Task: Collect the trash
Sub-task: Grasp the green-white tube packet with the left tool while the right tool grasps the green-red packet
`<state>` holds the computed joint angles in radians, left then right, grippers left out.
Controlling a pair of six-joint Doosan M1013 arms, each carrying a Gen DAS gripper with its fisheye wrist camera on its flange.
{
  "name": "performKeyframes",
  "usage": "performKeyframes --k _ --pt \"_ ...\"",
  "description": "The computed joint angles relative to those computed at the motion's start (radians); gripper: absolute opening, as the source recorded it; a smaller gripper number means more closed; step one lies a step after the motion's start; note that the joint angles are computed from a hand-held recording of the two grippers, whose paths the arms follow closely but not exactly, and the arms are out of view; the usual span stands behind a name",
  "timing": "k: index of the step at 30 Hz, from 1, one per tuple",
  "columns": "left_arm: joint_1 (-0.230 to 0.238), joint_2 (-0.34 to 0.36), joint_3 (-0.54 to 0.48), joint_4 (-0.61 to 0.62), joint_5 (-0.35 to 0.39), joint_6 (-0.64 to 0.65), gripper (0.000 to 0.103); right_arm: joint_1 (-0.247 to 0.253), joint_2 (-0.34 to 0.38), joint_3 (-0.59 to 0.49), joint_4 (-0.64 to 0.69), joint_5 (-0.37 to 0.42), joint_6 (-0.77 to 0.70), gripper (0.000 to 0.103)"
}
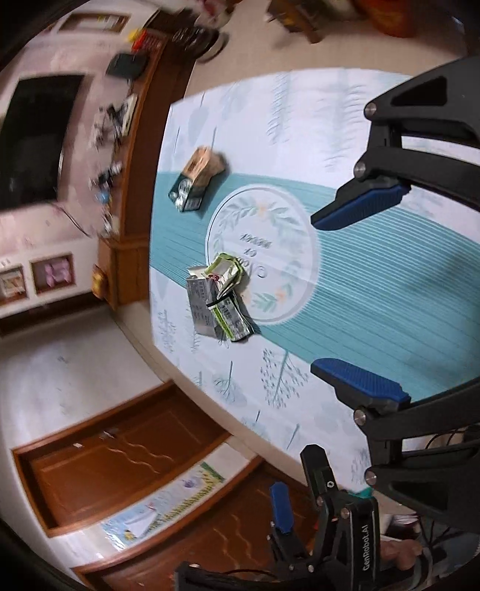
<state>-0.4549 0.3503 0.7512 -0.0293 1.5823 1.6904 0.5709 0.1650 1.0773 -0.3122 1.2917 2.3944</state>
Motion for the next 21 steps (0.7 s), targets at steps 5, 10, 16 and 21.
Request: performKeyframes --k 5,10,16,21 --pt "-0.027 0.102 -0.117 0.066 0.039 -0.059 0.082 -0.111 0.048 -0.015 0.146 -0.041 -0.221 0.072" --pt "-0.040 0.178 -0.198 0.121 0.087 -0.082 0.082 -0.171 0.097 -0.036 0.231 -0.056 -0.338 0.072" --pt "-0.045 0.234 -0.259 0.150 0.129 -0.098 0.082 -0.207 0.159 -0.072 0.291 -0.049 -0.432 0.072" --pt "-0.046 0.263 -0.294 0.155 0.161 -0.112 0.082 -0.215 0.199 -0.097 0.297 -0.030 -0.500 0.072"
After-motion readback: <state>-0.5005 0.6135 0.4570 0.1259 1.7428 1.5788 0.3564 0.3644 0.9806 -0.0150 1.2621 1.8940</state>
